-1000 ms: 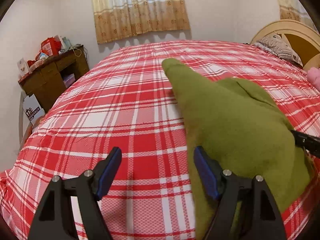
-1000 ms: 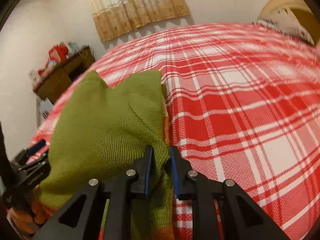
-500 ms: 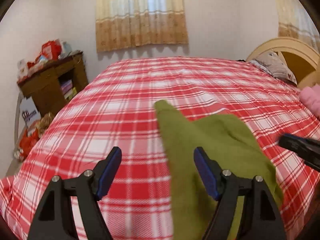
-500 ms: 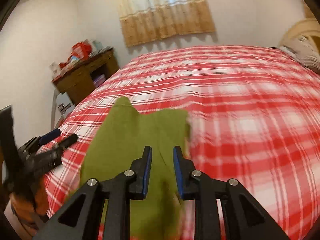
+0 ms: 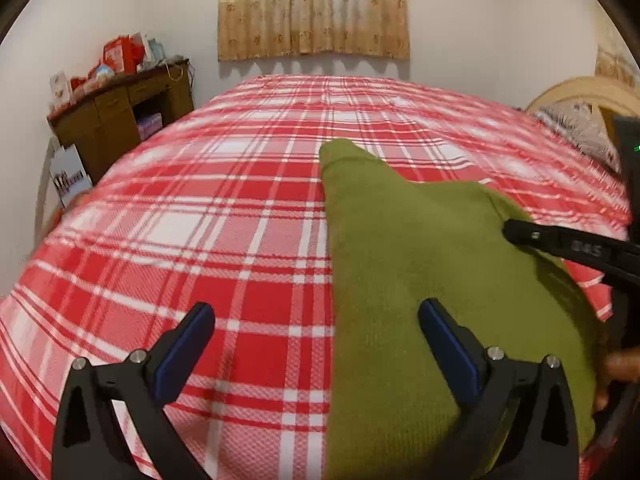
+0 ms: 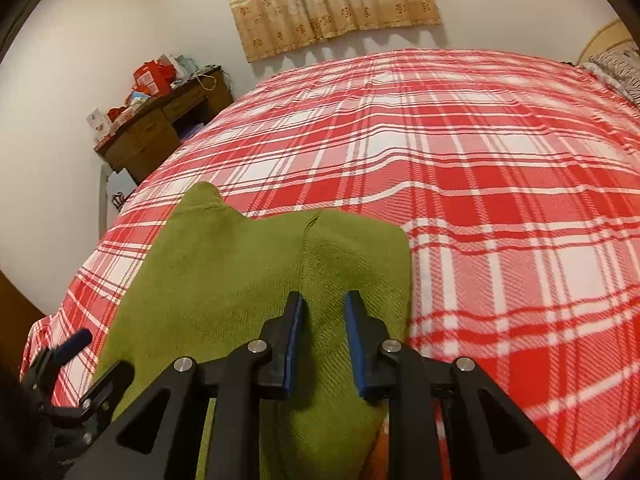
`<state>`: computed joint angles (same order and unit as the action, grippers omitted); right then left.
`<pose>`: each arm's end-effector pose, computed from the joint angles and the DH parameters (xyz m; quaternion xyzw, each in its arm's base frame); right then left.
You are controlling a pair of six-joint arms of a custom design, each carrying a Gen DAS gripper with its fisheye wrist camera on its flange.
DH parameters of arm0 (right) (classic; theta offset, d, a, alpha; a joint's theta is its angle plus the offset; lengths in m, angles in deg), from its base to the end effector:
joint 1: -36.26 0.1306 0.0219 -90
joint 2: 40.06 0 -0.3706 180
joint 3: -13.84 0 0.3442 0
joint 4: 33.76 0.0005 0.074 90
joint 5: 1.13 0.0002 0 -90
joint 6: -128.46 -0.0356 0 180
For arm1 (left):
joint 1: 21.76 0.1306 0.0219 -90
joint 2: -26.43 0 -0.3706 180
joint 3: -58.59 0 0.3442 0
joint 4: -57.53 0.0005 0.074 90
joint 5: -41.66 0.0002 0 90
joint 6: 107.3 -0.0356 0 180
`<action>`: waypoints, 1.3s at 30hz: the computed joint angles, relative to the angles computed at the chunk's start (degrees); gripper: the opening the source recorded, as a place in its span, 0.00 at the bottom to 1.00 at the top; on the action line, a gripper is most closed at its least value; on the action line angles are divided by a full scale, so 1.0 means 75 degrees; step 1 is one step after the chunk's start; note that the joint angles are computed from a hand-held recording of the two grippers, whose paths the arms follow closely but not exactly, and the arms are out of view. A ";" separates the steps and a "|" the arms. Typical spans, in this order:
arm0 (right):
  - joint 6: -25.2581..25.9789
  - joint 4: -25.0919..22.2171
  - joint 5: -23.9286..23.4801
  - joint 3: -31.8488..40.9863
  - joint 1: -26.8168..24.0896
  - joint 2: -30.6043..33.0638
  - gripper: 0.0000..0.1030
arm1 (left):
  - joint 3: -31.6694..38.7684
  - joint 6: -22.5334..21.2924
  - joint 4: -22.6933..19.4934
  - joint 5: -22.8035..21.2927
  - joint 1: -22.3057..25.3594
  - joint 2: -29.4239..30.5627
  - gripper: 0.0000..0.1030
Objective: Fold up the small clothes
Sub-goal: 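Straighten the folded green bundle with the right tool, then grasp the green bundle with the right tool while the left tool grips its other end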
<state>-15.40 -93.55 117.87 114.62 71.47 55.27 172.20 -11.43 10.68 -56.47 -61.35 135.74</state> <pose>0.3862 0.2508 0.4467 0.2250 0.8970 0.0380 0.3785 0.4406 -0.3585 0.4321 0.2376 0.8822 -0.0952 0.3952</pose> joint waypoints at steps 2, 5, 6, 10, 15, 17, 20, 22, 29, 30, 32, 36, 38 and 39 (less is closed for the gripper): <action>-0.0396 -0.0550 0.0369 0.0315 0.0280 0.0029 0.23 | -0.0172 -0.0524 0.0207 -0.0428 -0.0119 -0.0130 1.00; -0.0759 -0.0549 0.0918 0.0244 0.0866 -0.0291 0.27 | -0.0159 -0.0817 0.0139 -0.0632 -0.0166 -0.0202 1.00; -0.0991 -0.0734 0.1159 0.0287 0.1124 -0.0343 0.32 | -0.0050 -0.0774 -0.0019 -0.0584 -0.0147 -0.0173 1.00; -0.1825 -0.1232 0.1654 0.0181 0.1697 -0.0490 0.56 | 0.0251 -0.0604 -0.0530 -0.0276 -0.0043 -0.0116 1.00; -0.2723 -0.1363 0.1794 -0.0313 0.2020 -0.0852 0.56 | 0.0141 -0.0963 -0.0545 -0.0408 -0.0112 -0.0327 1.00; -0.2961 -0.1309 0.1768 -0.0495 0.2016 -0.1020 0.56 | 0.0158 -0.0958 -0.0512 -0.0336 -0.0094 -0.0405 1.00; -0.3170 -0.0755 0.1718 -0.0969 0.1949 -0.1421 0.56 | 0.0627 -0.0456 -0.0734 0.0940 0.0221 -0.0237 1.00; -0.3297 -0.0037 0.1645 -0.1438 0.1845 -0.1797 0.56 | 0.1281 -0.0072 -0.1232 0.1818 0.0433 0.0178 1.00; -0.2657 0.1302 0.0599 -0.1888 0.1016 -0.1717 0.58 | 0.2539 0.0646 -0.2346 0.3163 0.0649 0.1453 1.00; -0.2544 0.1468 0.0361 -0.1923 0.0888 -0.1616 0.58 | 0.2519 0.0415 -0.2500 0.3043 0.0600 0.1590 1.00; -0.2385 0.1716 -0.0220 -0.1983 0.0668 -0.1374 0.60 | 0.1709 0.0433 -0.1657 0.3430 0.0672 0.1277 1.00; -0.1902 0.1716 -0.0273 -0.1769 0.0771 -0.1111 0.66 | 0.1517 0.0216 -0.1489 0.3588 0.0689 0.1171 1.00; -0.1530 0.1885 -0.0765 -0.1719 0.0777 -0.1056 0.68 | 0.1529 0.0197 -0.1472 0.3697 0.0709 0.1193 1.00; -0.1352 0.1884 -0.0872 -0.1679 0.0810 -0.1030 0.68 | 0.1469 0.0188 -0.1417 0.3774 0.0730 0.1162 1.00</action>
